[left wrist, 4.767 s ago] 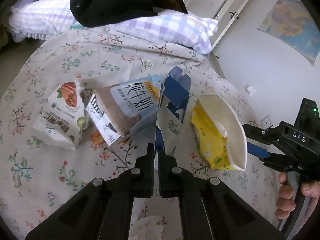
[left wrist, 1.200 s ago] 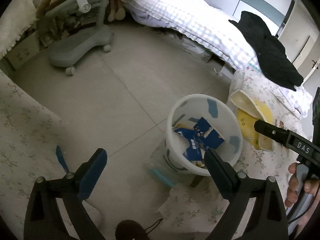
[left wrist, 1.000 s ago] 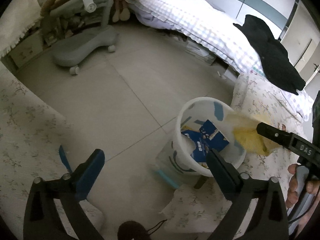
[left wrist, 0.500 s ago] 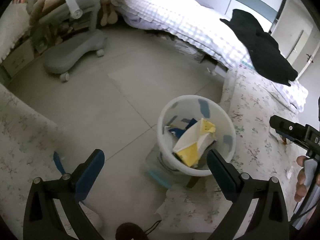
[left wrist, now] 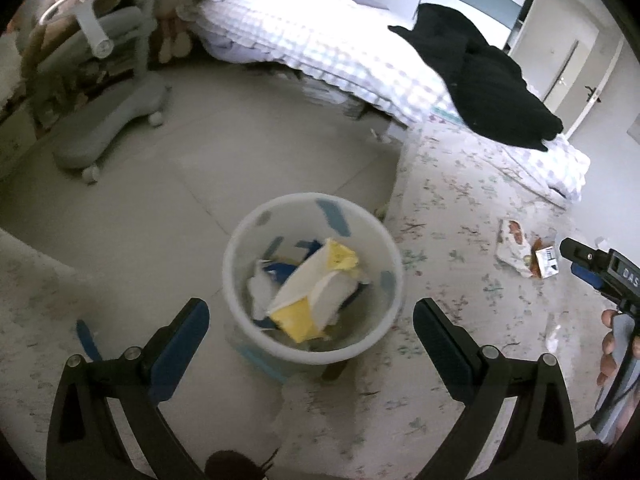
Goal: Collect trash
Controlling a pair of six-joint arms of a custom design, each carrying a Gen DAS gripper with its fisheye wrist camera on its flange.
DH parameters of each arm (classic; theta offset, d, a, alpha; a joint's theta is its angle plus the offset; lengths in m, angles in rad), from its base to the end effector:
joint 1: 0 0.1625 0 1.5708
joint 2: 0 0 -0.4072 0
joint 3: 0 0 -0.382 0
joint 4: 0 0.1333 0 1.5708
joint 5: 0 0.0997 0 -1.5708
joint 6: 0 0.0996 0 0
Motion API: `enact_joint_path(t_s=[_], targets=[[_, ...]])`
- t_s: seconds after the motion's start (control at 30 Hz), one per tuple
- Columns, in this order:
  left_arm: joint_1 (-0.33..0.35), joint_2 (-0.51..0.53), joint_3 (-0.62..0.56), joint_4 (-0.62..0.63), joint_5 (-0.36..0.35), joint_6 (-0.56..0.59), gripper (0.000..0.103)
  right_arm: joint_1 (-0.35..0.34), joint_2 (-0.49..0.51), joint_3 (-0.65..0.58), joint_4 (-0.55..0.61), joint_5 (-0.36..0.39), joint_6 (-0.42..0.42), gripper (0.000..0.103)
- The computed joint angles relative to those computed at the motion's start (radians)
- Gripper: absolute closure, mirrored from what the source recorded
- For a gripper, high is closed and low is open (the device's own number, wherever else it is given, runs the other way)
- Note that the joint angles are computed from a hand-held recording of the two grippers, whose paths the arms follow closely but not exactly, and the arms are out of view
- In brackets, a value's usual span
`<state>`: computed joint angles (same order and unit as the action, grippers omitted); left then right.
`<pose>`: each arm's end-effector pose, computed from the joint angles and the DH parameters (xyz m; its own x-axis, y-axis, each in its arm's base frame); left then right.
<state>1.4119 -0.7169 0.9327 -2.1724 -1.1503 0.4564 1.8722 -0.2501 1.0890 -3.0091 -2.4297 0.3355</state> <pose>0.0441 -0.8241 0.3015 -0.7663 0.3967 -0.5053 0.5396 0.8244 -0.1711 0.2835 -0.7170 -0.0184 -0.7895 0.4616 0.4045 0.0157 0.6741 -0.7385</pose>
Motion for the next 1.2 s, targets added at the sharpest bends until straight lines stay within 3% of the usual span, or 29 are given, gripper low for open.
enact_joint_path(t_s=[0.13, 0.27, 0.47, 0.63, 0.8, 0.97, 1.2], targets=[[-0.018, 0.002, 0.023, -0.005, -0.003, -0.008, 0.0, -0.022, -0.075, 0.113, -0.032, -0.084, 0.104, 0.011], [-0.038, 0.014, 0.035, -0.006, -0.009, -0.026, 0.0, -0.053, -0.131, 0.19, -0.019, -0.115, 0.208, 0.011], [-0.064, 0.046, 0.042, -0.012, -0.012, -0.053, 0.0, -0.09, -0.148, 0.205, -0.052, -0.094, 0.227, 0.011], [-0.084, 0.076, 0.048, -0.04, -0.012, -0.053, 0.0, -0.125, -0.138, 0.19, -0.103, -0.053, 0.217, 0.011], [-0.096, 0.112, 0.036, -0.043, -0.02, -0.064, 0.0, -0.163, -0.143, 0.199, -0.091, 0.008, 0.26, 0.012], [-0.105, 0.147, 0.015, 0.015, -0.062, -0.108, 0.0, -0.204, -0.198, 0.305, -0.176, 0.154, 0.318, 0.027], [-0.14, 0.161, 0.074, 0.009, -0.087, -0.086, 0.0, -0.193, -0.272, 0.424, -0.28, 0.181, 0.312, 0.04]])
